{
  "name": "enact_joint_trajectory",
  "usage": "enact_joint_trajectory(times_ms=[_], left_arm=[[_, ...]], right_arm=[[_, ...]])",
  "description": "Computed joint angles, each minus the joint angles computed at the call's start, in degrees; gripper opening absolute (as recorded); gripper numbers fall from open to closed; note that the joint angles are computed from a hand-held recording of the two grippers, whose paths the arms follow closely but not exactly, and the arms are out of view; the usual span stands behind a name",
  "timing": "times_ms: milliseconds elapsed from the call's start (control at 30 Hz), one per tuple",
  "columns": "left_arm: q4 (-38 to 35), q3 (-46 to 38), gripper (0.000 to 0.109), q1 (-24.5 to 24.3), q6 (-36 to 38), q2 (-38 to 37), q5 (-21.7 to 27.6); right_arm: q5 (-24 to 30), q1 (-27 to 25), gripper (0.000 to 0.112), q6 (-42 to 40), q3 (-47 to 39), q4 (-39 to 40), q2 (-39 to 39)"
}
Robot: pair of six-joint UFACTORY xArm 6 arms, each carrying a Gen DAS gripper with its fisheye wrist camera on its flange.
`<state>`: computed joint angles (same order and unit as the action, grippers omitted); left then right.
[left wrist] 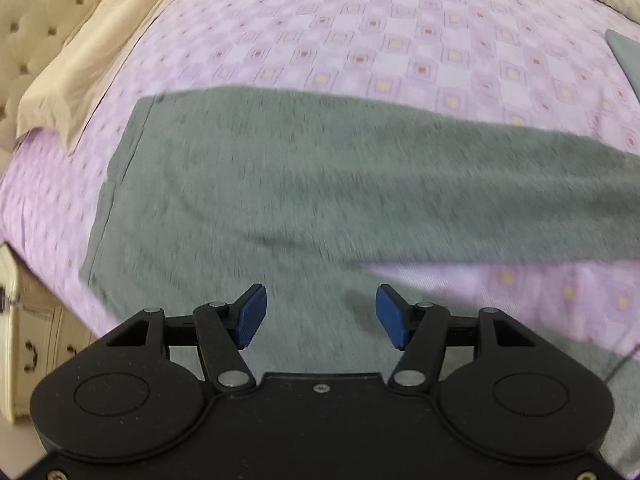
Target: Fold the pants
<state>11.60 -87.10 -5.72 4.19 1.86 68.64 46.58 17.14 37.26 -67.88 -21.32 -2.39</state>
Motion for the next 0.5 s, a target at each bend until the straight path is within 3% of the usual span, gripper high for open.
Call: enact_joint_trajectory(times_ms=[100,300,433,500], left_arm=[[-0.8,-6.9,0.064,0.9,2.1,6.6,0.5],[-2.6,-21.0,0.064,2.1,5.2,19.1,2.0],[-5.4,-32.1,0.064,2.8,8.0,27.3,5.9],[-6.9,-40.9,0.064,3.1,9.1,33.1,10.5]], right_arm=[[0.2,0.6,0.031,-14.4,-5.2,5.4,4.6],[7.0,3.1,0.031,-44.2,-21.1,13.0,18.3],[12.0,3.0,0.032,-52.8,-28.2,16.3,23.2],[15.7,2.6,0.032,-51.4,-32.1,17.5,25.2]])
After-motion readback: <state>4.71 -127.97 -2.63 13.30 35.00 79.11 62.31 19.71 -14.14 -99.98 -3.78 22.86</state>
